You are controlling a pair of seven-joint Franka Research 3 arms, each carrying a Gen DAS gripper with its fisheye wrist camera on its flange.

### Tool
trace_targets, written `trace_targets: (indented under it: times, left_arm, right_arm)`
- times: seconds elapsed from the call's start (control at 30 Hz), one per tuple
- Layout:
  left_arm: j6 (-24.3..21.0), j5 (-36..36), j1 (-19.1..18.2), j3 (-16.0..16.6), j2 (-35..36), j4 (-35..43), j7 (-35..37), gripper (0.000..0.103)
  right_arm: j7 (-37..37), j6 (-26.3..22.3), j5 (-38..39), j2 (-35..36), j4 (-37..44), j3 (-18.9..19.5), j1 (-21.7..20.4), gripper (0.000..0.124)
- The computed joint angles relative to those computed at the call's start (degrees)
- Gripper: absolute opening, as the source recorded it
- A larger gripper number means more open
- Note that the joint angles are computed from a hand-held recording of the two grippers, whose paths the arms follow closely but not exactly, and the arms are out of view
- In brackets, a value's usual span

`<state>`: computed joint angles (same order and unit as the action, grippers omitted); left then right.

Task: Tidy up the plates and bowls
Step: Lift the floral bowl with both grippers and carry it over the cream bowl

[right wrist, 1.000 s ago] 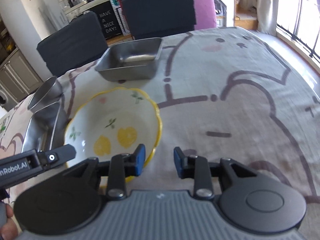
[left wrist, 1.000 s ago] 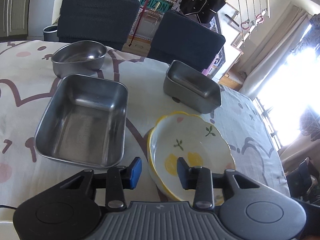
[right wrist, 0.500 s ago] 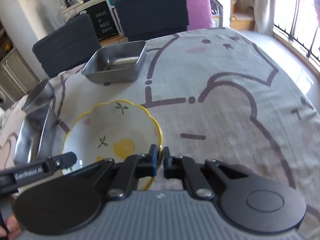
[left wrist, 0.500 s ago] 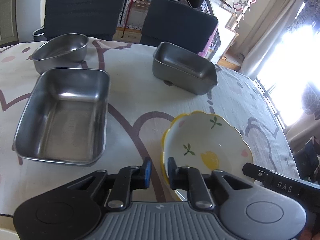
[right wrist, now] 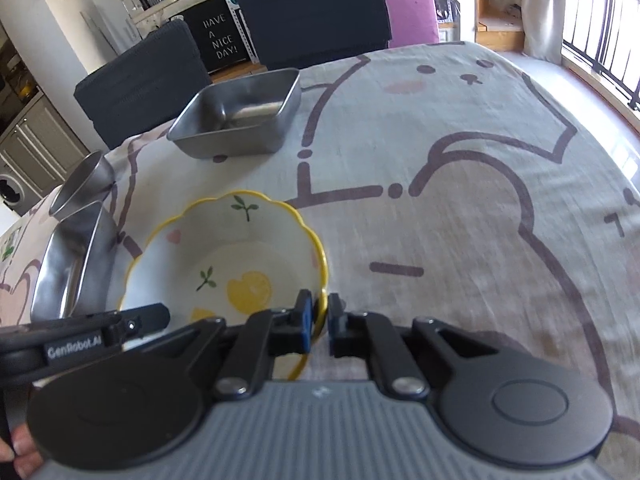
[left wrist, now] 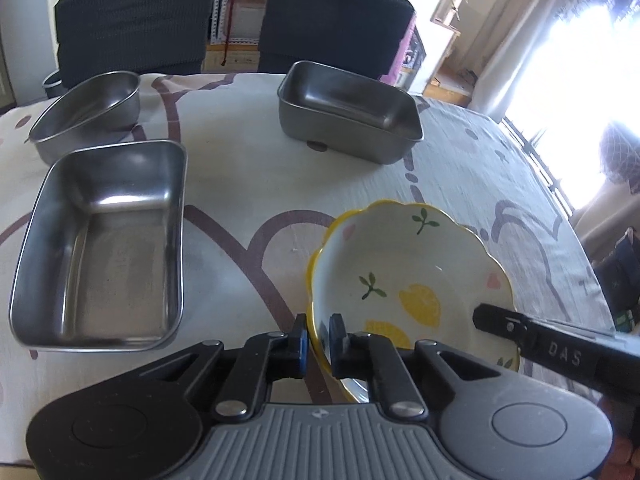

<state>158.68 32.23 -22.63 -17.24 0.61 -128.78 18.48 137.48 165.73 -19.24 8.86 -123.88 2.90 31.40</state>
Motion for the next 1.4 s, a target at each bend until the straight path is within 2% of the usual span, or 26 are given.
trace_targets:
  times: [0.17, 0.3, 0.53, 0.83, 1.07, 1.23, 1.4]
  left_arm:
    - [2.33, -4.31, 0.45, 0.28, 0.25, -0.73, 3.28, 0.012]
    - [2.54, -4.68, 0.46, 0.26, 0.09, -0.94, 4.79, 0.012]
    - [-1.69, -5.49, -0.12, -0.35, -1.09, -0.21, 6.16, 0.011]
    - [-3.15, -3.55, -0.64, -1.71, -5.85, -0.84, 5.08, 0.011]
    - [-6.59, -4.99, -1.24, -3.14, -13.21, -2.81, 5.43, 0.011]
    - [-9.45, -6.53, -1.77, -4.00, -20.37, -5.75, 5.51, 0.011]
    - [-12.39, -8.33, -2.38, -4.65, -27.05, -8.28, 6.18, 0.011]
  right_arm:
    - [-1.34, -2.29, 1.16, 1.18, 2.02, 0.33, -0.01, 0.010]
    - [-2.56, -2.10, 2.55, 1.19, 1.92, 0.42, -0.12, 0.010]
    - [-3.88, -3.21, 3.35, 0.31, 1.54, 0.83, 0.14, 0.010]
    - [1.96, -3.22, -3.31, -5.60, -2.15, 1.85, -0.84, 0.010]
    - [3.52, -2.11, -2.41, -11.91, -6.49, 6.12, -4.24, 0.011]
    - [7.56, -2.25, -6.67, -16.28, -8.22, 10.46, -6.34, 0.011]
    - [9.68, -2.38, -6.50, -20.03, -9.64, 14.23, -7.53, 0.011]
